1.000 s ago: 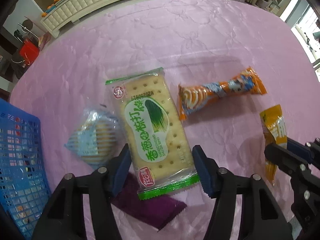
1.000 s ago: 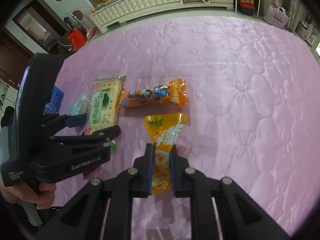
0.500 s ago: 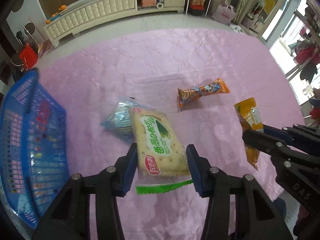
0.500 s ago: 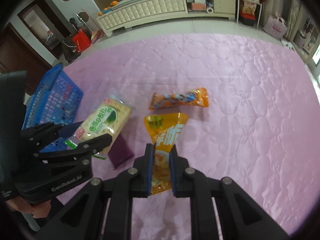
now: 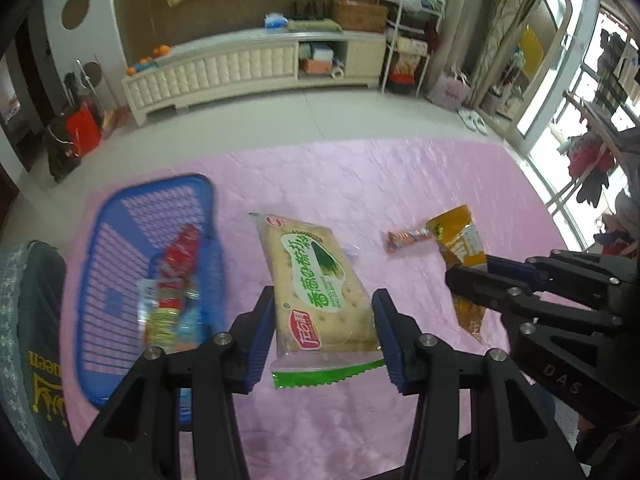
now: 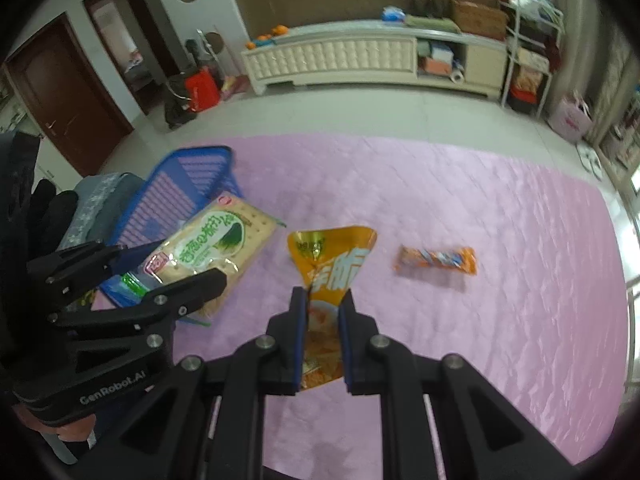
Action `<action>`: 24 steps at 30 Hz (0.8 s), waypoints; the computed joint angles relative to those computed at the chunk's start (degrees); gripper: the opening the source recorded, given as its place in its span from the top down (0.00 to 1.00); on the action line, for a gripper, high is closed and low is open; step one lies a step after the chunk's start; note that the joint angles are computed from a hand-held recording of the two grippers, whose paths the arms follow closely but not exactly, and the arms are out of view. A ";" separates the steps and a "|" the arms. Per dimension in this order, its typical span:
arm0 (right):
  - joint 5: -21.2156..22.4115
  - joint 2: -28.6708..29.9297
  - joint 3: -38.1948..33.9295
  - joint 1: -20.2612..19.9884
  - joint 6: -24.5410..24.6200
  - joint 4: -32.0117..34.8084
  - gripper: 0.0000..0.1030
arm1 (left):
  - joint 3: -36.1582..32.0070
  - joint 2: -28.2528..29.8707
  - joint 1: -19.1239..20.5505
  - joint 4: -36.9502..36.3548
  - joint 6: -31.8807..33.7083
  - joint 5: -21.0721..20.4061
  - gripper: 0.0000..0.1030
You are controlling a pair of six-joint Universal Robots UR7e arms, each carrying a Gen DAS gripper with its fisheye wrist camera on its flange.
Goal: Organize snacks
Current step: 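Carry the cracker pack and yellow pouch over the blue basket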
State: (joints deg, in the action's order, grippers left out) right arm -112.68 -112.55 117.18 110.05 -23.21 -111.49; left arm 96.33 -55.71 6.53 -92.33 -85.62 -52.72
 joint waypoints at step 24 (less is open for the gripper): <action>2.07 18.12 2.47 13.66 5.06 -9.54 0.82 | 10.75 -19.72 -2.23 18.71 -14.90 -0.47 0.56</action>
State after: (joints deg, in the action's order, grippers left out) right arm -110.61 -94.43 119.64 123.71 -18.15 -121.03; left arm 107.08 -75.44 4.29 -73.62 -100.52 -53.19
